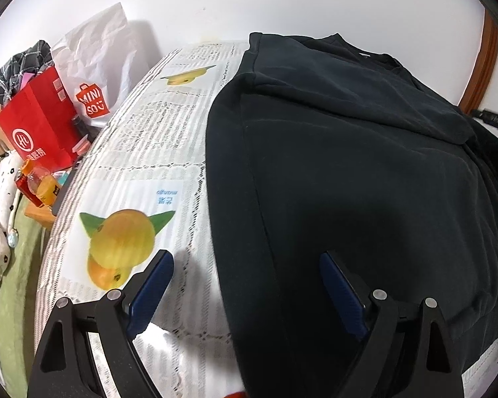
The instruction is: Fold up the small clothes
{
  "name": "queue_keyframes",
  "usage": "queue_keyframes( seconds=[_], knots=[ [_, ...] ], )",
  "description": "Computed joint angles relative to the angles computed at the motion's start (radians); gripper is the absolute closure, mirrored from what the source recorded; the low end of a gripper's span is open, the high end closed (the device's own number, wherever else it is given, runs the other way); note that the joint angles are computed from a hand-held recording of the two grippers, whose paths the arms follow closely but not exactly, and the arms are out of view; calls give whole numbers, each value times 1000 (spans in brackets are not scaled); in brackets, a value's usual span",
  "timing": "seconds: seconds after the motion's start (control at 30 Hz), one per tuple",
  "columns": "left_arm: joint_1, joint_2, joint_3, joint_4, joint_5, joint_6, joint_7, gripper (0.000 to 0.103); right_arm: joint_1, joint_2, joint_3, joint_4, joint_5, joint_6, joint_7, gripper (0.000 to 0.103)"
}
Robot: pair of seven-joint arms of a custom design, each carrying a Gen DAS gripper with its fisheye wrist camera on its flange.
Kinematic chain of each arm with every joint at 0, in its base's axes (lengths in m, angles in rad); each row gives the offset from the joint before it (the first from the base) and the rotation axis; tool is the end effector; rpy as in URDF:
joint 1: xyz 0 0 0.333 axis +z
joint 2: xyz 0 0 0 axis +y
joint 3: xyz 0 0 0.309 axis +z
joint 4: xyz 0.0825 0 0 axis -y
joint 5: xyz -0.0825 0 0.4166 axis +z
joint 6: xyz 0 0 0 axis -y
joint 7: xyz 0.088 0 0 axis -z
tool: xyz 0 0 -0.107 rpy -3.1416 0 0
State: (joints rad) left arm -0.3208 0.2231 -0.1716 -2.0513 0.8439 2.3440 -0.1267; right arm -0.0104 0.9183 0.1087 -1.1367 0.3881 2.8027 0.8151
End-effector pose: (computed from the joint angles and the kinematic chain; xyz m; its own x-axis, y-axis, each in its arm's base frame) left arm 0.5511 -0.2807 0.3143 0.5913 -0.8063 -0.0170 -0.6777 -0.4854 -0.5524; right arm 0.8380 0.0304 0.3133 0.4031 -0.9096 0.1011 -0.6102 -0.3495 -0.7110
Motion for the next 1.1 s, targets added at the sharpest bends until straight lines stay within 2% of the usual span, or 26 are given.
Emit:
queue_keyframes(
  seconds=[0.03, 0.07, 0.13, 0.2, 0.27, 0.37, 0.47, 0.53, 0.6, 0.73, 0.87, 0.93, 1.0, 1.1],
  knots=[
    [-1, -3, -1, -1, -2, -7, 5, 14, 32, 29, -43, 33, 5, -22, 10, 57],
    [-3, -6, -3, -4, -5, -17, 10, 14, 33, 78, -51, 101, -47, -47, 58, 57],
    [-5, -17, -9, -13, -15, -32, 18, 14, 75, 129, -121, 161, -108, -73, 170, 58],
    [-3, -30, -12, -26, -26, -34, 17, 14, 62, 107, -104, 128, -100, -63, 179, 57],
    [-1, -45, -15, -44, -34, -31, 5, 14, 68, 41, -113, 26, -119, -8, 191, 57],
    [3, -69, -20, -77, -32, -7, -24, 15, 4, -102, -31, -196, -93, 111, 84, 57],
    [3, -89, -28, -108, -21, 23, -54, 15, -84, -227, 49, -380, -26, 151, -27, 53],
    [1, -100, -35, -126, -12, 37, -70, 15, -176, -316, 126, -522, 54, 184, -134, 43],
    [0, -110, -40, -145, -1, 61, -86, 15, -249, -369, 178, -620, 123, 214, -228, 38],
    [-8, -121, -49, -163, 40, 83, -119, 18, -344, -456, 215, -787, 232, 240, -370, 36],
    [-18, -134, -60, -170, 67, 79, -138, 22, -418, -484, 241, -854, 350, 289, -476, 36],
    [-25, -137, -66, -166, 79, 58, -142, 22, -424, -479, 218, -841, 391, 292, -485, 35],
    [-28, -135, -70, -160, 81, 49, -137, 22, -363, -460, 124, -819, 379, 341, -436, 35],
    [-33, -127, -70, -142, 96, 26, -145, 22, -322, -426, 31, -782, 326, 379, -353, 35]
  ],
)
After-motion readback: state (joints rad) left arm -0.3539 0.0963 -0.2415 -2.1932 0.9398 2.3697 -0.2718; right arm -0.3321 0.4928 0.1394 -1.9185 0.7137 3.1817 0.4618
